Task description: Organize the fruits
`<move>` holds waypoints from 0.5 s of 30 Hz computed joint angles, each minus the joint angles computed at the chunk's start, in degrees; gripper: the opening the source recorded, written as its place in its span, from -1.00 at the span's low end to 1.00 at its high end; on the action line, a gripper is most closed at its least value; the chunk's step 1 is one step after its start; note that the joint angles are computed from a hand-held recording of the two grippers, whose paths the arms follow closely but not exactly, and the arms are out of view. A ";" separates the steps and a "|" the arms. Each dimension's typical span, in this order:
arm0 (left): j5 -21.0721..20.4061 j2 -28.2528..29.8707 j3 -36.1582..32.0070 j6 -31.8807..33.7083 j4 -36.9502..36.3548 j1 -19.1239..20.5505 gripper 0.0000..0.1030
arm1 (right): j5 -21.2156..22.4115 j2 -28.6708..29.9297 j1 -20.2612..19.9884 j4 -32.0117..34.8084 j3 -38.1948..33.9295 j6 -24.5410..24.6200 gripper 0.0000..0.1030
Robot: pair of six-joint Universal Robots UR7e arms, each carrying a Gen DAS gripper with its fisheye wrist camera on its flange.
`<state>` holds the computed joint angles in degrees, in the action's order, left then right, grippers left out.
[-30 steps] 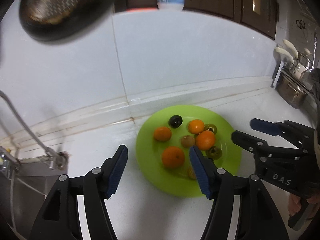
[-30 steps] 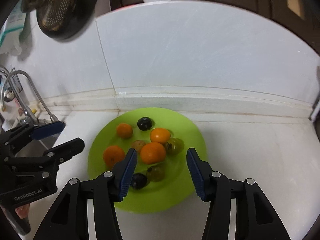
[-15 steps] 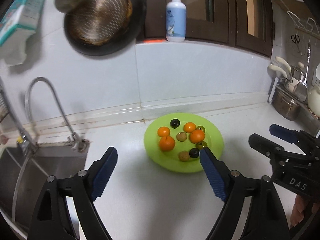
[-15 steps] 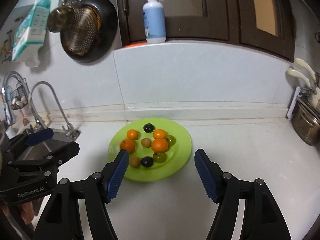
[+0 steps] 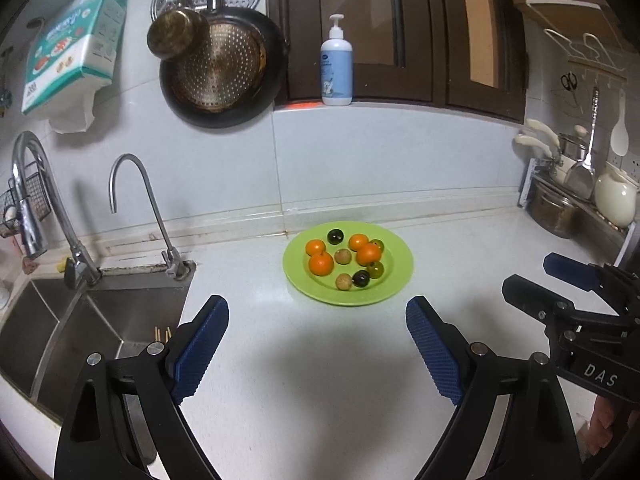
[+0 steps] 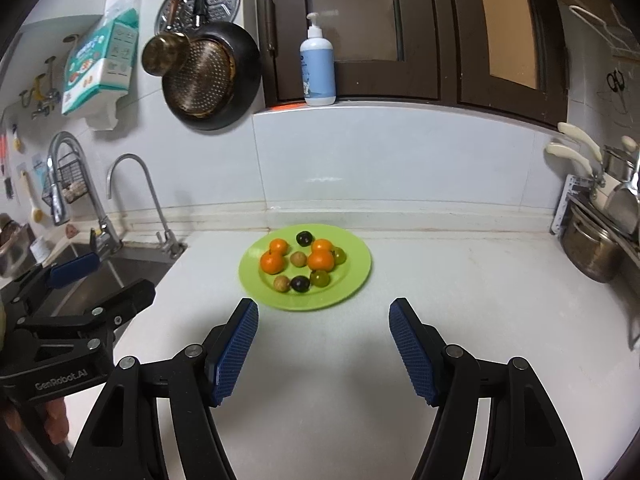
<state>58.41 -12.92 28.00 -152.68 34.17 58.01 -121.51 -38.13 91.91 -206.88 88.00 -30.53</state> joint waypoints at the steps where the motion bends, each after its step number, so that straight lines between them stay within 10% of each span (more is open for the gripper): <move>1: 0.04 -1.30 2.51 -0.29 -1.06 -0.20 0.78 | 0.05 -0.40 0.08 -0.59 0.95 0.04 0.33; 15: -4.57 -16.79 32.81 0.70 -19.69 -3.88 0.94 | -1.84 -4.84 2.07 -10.21 13.54 -0.27 0.33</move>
